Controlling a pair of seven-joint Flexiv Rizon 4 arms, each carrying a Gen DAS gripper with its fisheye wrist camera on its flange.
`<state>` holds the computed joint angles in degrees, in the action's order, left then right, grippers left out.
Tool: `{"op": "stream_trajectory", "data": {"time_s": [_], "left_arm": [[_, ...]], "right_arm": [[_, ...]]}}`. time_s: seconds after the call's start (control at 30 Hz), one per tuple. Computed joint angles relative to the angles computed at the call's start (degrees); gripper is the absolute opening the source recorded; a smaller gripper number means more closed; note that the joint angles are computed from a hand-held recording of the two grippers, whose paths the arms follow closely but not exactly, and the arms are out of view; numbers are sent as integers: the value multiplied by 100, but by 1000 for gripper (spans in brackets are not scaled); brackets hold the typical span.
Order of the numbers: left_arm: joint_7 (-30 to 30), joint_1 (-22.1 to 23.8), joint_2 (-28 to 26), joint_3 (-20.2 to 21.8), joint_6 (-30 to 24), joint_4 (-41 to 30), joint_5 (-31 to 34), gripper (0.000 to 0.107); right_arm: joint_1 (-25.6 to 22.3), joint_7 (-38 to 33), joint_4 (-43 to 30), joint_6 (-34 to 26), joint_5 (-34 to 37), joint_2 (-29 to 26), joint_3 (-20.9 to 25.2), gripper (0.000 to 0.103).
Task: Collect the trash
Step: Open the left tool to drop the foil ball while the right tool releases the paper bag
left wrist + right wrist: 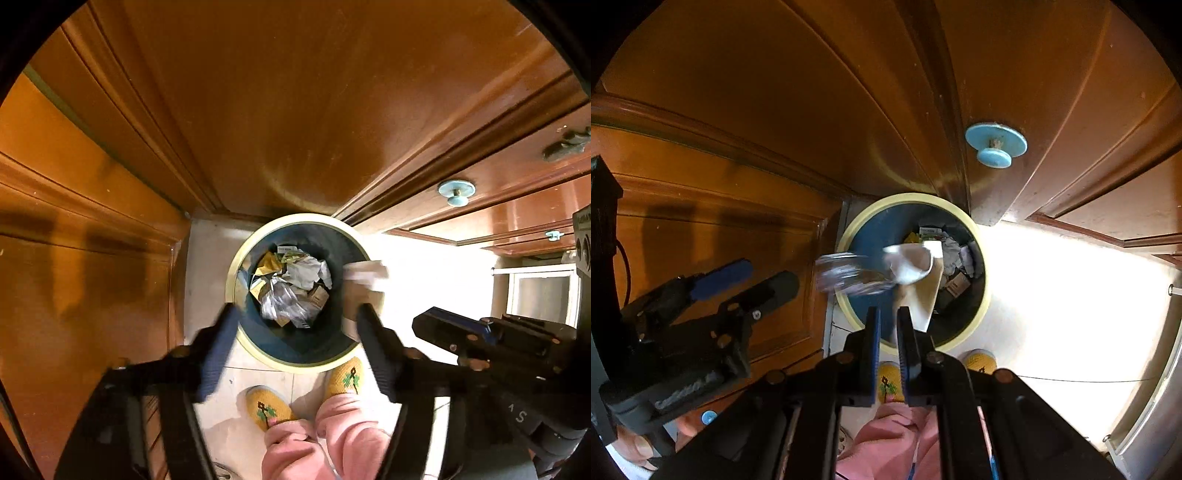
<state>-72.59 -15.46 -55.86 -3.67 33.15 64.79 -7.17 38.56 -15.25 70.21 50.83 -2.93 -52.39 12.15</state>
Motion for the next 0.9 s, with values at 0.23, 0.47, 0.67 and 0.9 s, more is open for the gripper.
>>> {"op": "stream_trajectory", "data": {"time_s": [0.23,0.47,0.67,0.9], "left_arm": [[-46,-45,151,31,79,123,77,78],[-141,-44,390,72,-74,198,122,78],[-169,69,829,4,-352,330,-7,78],[-25,250,1490,-126,-680,501,-277,78]], "right_arm": [[71,249,185,-8,-83,159,-111,27],[114,475,271,-250,-203,432,-125,27],[191,695,356,-495,-335,814,-143,27],[345,914,194,-1003,-623,1269,-199,27]]}}
